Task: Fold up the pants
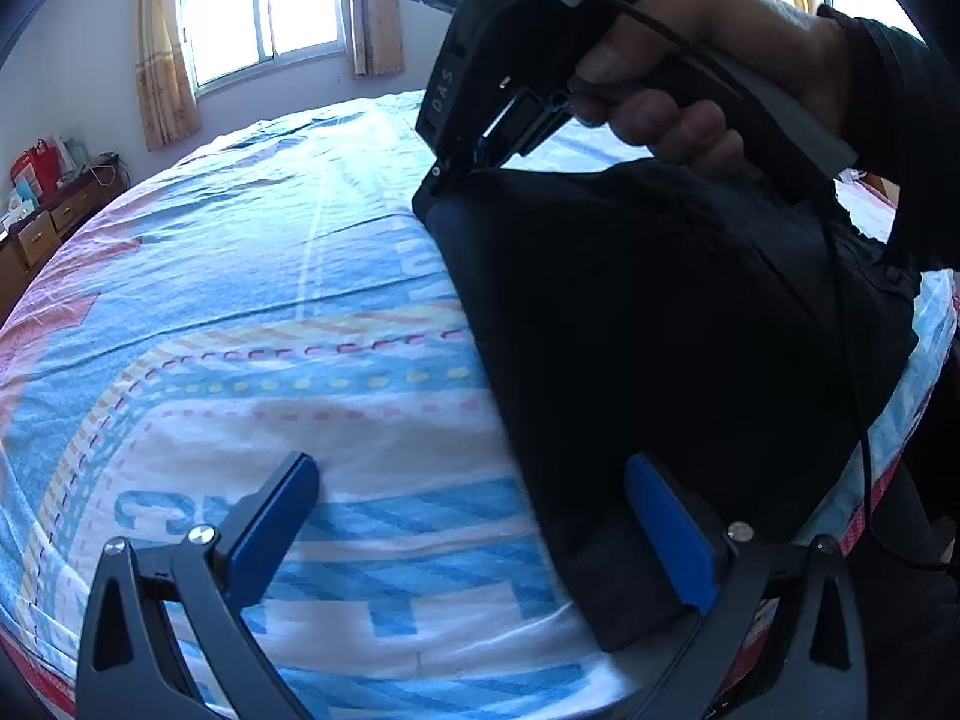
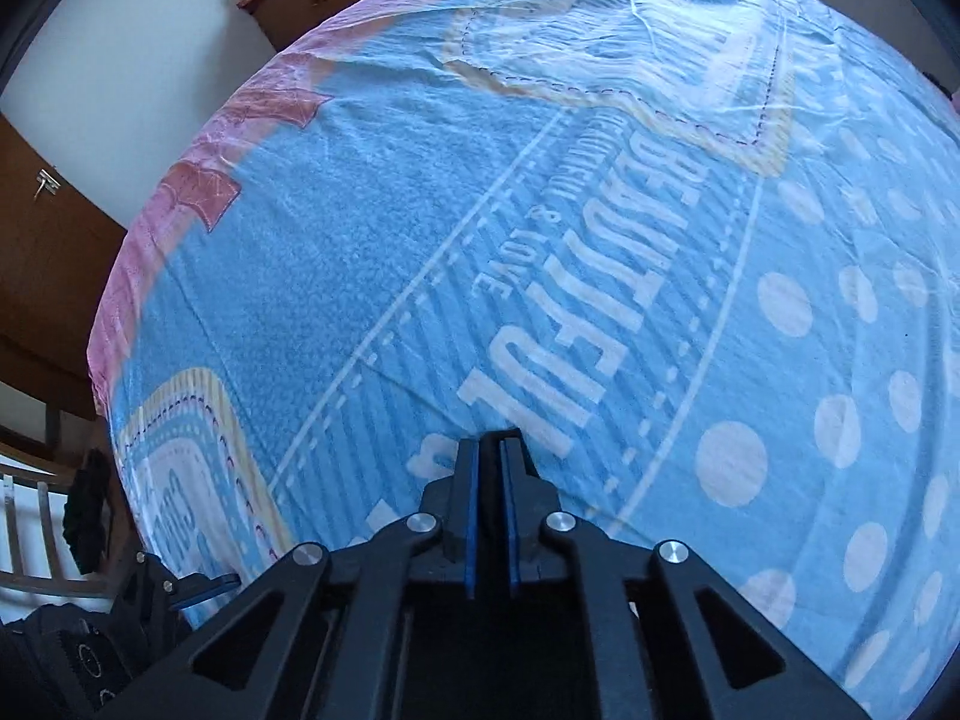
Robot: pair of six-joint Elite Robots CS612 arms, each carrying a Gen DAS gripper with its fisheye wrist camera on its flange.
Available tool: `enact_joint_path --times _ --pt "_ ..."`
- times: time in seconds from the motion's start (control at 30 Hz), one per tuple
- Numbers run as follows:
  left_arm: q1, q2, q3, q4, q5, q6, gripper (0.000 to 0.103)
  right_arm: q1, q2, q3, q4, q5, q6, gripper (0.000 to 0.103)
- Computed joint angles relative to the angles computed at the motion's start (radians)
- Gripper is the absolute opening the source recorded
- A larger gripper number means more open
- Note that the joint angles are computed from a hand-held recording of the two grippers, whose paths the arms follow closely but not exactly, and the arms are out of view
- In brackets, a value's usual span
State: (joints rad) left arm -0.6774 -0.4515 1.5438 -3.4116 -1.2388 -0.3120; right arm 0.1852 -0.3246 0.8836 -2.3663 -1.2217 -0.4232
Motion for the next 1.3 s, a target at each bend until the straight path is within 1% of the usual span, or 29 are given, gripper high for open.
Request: enact_joint_path --times 0.17,0.23,0.27,0.3,0.37,0.4,0.47,0.5,0.53,0.57,0.6,0.67,0.73,0.77,0.83,0.87,0.9,0.93,1.0,1.03,1.07,1.1,1.13,1.2,1.23,1.3 --pt "-0.008 0.011 0.006 -0.053 0.012 0.018 0.103 0.004 0.0 0.011 -0.036 -0.016 0.013 0.005" --pt "-0.001 0.002 0.015 -0.059 -0.021 -0.017 0.103 0.004 -0.003 0.014 -0.056 -0.017 0.012 0.006" --pt "0.003 -0.003 0.021 -0.06 -0.033 -0.032 0.103 -0.001 -0.014 0.034 -0.113 -0.018 0.04 0.006" --pt "0.006 -0.01 0.029 -0.07 -0.049 -0.053 0.103 -0.007 -0.024 0.052 -0.158 -0.011 0.08 0.009" --pt "0.005 -0.018 0.041 -0.099 -0.041 -0.065 0.103 -0.029 -0.057 0.098 -0.206 0.027 0.132 0.009" --pt "0.004 -0.023 0.047 -0.108 -0.034 -0.065 0.103 -0.037 -0.072 0.122 -0.222 0.033 0.137 0.01" --pt "0.003 -0.035 0.059 -0.141 -0.031 -0.069 0.103 -0.052 -0.127 0.214 -0.291 0.014 0.128 0.018" --pt "0.005 -0.041 0.063 -0.15 -0.033 -0.07 0.103 -0.066 -0.167 0.291 -0.345 0.019 0.114 0.028" --pt "0.007 -0.048 0.063 -0.149 -0.04 -0.07 0.103 -0.077 -0.193 0.344 -0.384 0.031 0.111 0.039" --pt "0.01 -0.052 0.059 -0.145 -0.048 -0.064 0.103 -0.092 -0.226 0.416 -0.439 0.048 0.116 0.044" --pt "0.013 -0.054 0.052 -0.142 -0.052 -0.056 0.103 -0.101 -0.246 0.464 -0.48 0.052 0.12 0.049" --pt "0.023 -0.052 0.022 -0.118 -0.06 -0.031 0.103 -0.117 -0.285 0.573 -0.586 0.046 0.124 0.049" --pt "0.028 -0.049 -0.022 -0.053 -0.073 0.001 0.103 -0.129 -0.315 0.676 -0.684 0.043 0.122 0.049" --pt "0.031 -0.043 -0.047 -0.022 -0.083 0.022 0.103 -0.137 -0.326 0.719 -0.721 0.053 0.138 0.049" --pt "0.03 -0.029 -0.099 0.043 -0.079 0.052 0.103 -0.15 -0.332 0.771 -0.78 0.07 0.173 0.049" --pt "0.031 -0.024 -0.118 0.08 -0.088 0.056 0.103 -0.153 -0.335 0.794 -0.815 0.068 0.19 0.049" --pt "0.035 -0.018 -0.142 0.117 -0.112 0.058 0.103 -0.155 -0.335 0.817 -0.85 0.06 0.199 0.049" --pt "0.034 -0.01 -0.161 0.137 -0.111 0.057 0.103 -0.156 -0.334 0.838 -0.884 0.045 0.208 0.049" --pt "0.031 0.003 -0.192 0.188 -0.088 0.066 0.103 -0.164 -0.332 0.862 -0.897 0.049 0.219 0.049" --pt "0.032 0.01 -0.214 0.243 -0.084 0.062 0.103 -0.168 -0.327 0.87 -0.897 0.046 0.223 0.049" --pt "0.032 0.017 -0.227 0.264 -0.091 0.049 0.103 -0.166 -0.32 0.874 -0.904 0.003 0.24 0.049" --pt "0.039 0.022 -0.236 0.281 -0.124 0.028 0.103 -0.164 -0.314 0.876 -0.892 -0.039 0.243 0.049" --pt "0.042 0.027 -0.248 0.294 -0.141 0.017 0.103 -0.167 -0.309 0.874 -0.873 -0.043 0.246 0.049" --pt "0.047 0.03 -0.255 0.297 -0.164 0.004 0.103 -0.183 -0.294 0.871 -0.843 0.009 0.273 0.049" --pt "0.047 0.029 -0.253 0.297 -0.166 0.003 0.103 -0.188 -0.286 0.874 -0.854 0.023 0.285 0.049" --pt "0.043 0.024 -0.247 0.301 -0.152 0.005 0.103 -0.188 -0.28 0.883 -0.892 0.023 0.28 0.049"
